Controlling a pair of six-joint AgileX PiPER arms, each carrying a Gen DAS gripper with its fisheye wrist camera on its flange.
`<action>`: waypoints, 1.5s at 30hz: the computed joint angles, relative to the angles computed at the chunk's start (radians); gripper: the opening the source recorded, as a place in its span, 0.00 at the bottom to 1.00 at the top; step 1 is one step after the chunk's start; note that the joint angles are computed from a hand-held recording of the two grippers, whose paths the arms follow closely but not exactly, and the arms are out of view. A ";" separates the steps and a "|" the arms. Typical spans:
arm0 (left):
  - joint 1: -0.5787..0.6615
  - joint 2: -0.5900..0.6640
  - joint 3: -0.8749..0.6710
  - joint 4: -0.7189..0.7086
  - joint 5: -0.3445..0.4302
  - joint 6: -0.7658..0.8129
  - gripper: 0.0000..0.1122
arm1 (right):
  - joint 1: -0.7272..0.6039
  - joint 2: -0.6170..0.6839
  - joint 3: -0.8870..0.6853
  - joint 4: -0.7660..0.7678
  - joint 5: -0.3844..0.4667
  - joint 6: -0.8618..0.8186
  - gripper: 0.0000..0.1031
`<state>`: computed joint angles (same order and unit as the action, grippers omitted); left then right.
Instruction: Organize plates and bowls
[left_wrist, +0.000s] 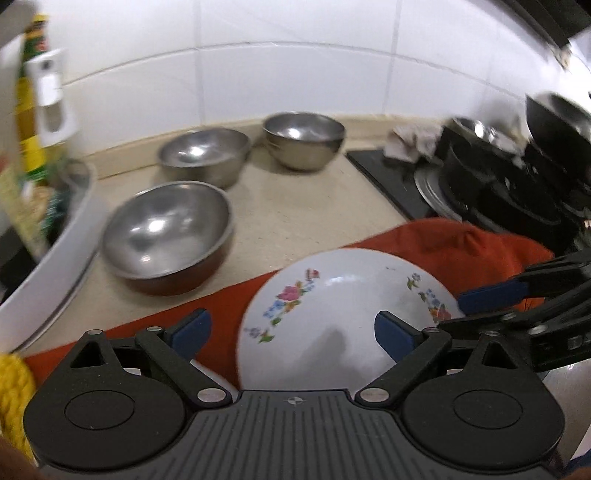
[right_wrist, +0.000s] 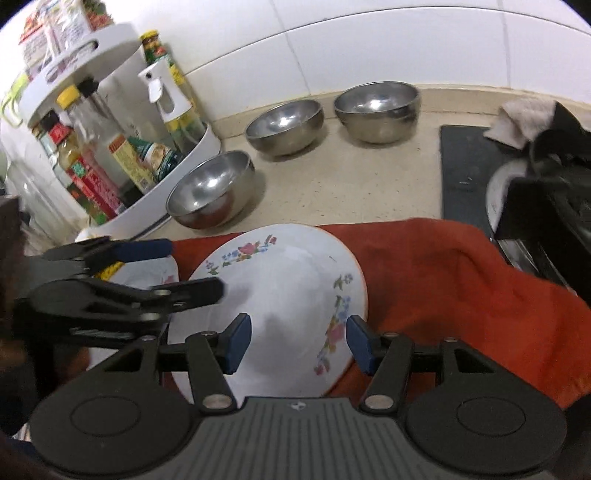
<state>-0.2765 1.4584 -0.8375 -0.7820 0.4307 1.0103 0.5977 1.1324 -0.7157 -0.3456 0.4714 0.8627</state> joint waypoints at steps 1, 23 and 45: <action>-0.010 0.019 -0.010 0.016 -0.005 -0.004 0.87 | 0.006 -0.014 0.011 -0.024 0.003 0.050 0.48; 0.035 0.166 -0.103 -0.036 0.148 0.153 0.90 | 0.137 -0.060 0.061 -0.171 0.059 0.395 0.37; 0.112 0.144 -0.122 -0.057 0.331 0.116 0.89 | 0.137 -0.171 0.233 -0.294 -0.063 0.641 0.42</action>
<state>-0.1640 1.6024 -0.9592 -0.8387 0.7618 1.1267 0.7346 0.9616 -0.4825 -0.6394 0.4081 1.5033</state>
